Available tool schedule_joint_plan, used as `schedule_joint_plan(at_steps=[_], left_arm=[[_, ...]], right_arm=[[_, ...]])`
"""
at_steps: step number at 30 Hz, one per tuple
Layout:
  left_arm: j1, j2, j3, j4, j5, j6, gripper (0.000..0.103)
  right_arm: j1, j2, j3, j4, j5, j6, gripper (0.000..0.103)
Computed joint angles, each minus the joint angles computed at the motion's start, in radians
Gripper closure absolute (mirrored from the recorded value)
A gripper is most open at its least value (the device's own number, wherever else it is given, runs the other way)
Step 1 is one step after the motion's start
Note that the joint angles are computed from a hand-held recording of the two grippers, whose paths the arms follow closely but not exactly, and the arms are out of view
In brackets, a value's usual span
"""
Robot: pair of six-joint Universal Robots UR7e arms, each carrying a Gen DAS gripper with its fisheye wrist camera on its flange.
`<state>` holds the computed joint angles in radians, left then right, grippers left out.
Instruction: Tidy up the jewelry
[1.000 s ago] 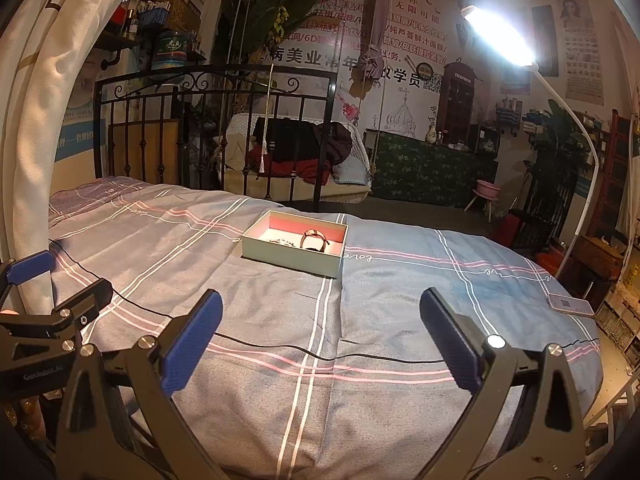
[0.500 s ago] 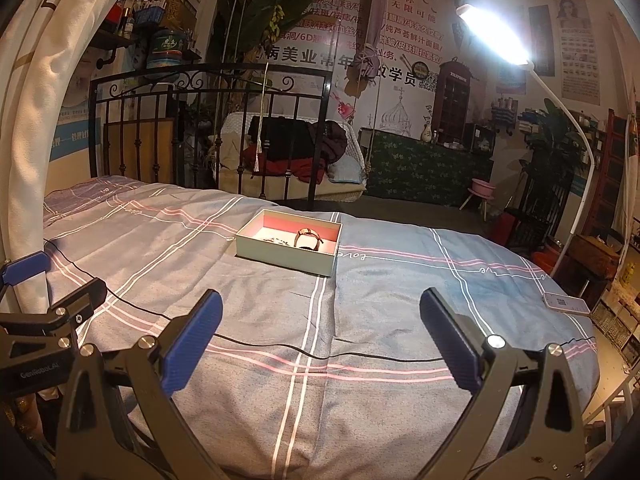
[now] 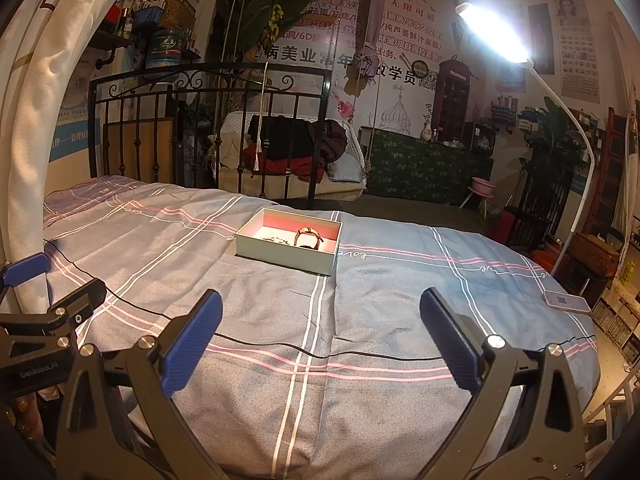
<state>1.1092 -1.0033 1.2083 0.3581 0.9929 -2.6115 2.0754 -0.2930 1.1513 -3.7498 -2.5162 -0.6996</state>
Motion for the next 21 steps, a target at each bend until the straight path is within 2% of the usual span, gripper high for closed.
schedule_joint_plan(at_steps=[21], left_arm=[[-0.002,0.001,-0.001,0.017,0.005,-0.018,0.006]], right_arm=[[-0.001,0.004,-0.009,0.003,-0.005,-0.001,0.006]])
